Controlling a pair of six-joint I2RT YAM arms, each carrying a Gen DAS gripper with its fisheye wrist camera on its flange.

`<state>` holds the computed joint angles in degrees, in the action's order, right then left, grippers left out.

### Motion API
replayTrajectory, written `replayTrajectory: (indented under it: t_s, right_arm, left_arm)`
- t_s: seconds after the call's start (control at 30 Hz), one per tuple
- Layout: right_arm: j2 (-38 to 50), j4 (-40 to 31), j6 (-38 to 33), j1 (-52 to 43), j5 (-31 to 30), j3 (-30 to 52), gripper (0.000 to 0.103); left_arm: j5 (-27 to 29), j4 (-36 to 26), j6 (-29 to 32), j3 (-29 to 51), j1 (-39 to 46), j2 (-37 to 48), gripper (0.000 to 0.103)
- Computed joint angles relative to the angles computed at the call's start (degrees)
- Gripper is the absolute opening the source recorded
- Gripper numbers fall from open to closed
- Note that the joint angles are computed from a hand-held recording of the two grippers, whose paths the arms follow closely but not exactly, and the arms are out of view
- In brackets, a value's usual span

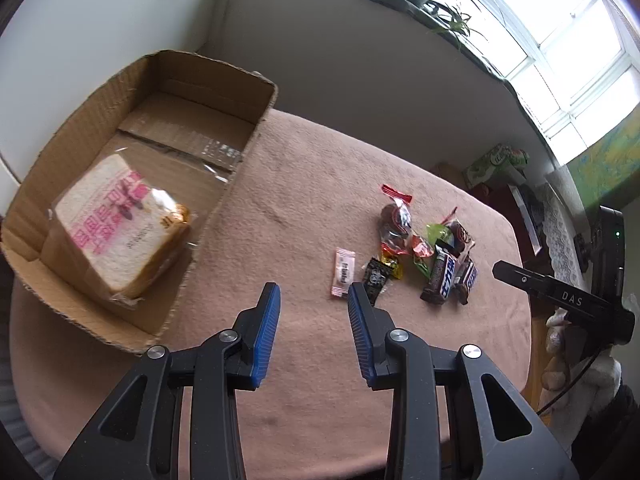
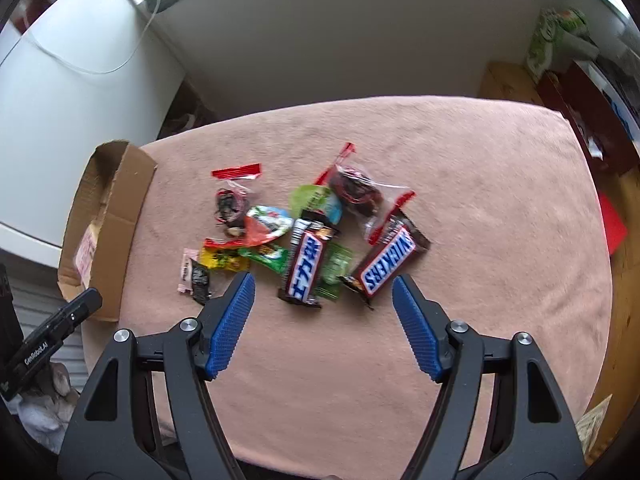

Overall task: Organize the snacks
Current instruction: 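Move both grippers back over the pile of candies, then grasp the black candy with the left gripper while the right gripper grasps the Snickers bar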

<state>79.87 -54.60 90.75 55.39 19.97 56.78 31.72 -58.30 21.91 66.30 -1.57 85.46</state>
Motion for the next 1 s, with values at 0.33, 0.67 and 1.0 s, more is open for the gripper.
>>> replayTrajectory:
  t_s: [0.33,0.67,1.0]
  right_arm:
    - [-13.6,6.2,9.9,-3.1,-4.2,-16.3,0.074]
    - [-14.9,16.4,6.6,-13.0,-11.2,-23.2,0.074]
    - [-6.8,20.6,1.7,-17.0,-15.1,-20.3,0.063]
  left_arm:
    - [-4.3,6.8,-2.4,-5.8,-13.8,0.6,0.032]
    - [-7.3,11.1,-3.7,-6.3,-18.8,4.5,0.032]
    - [-9.5,12.7,-3.3,-6.5,-20.1,5.7,0.032]
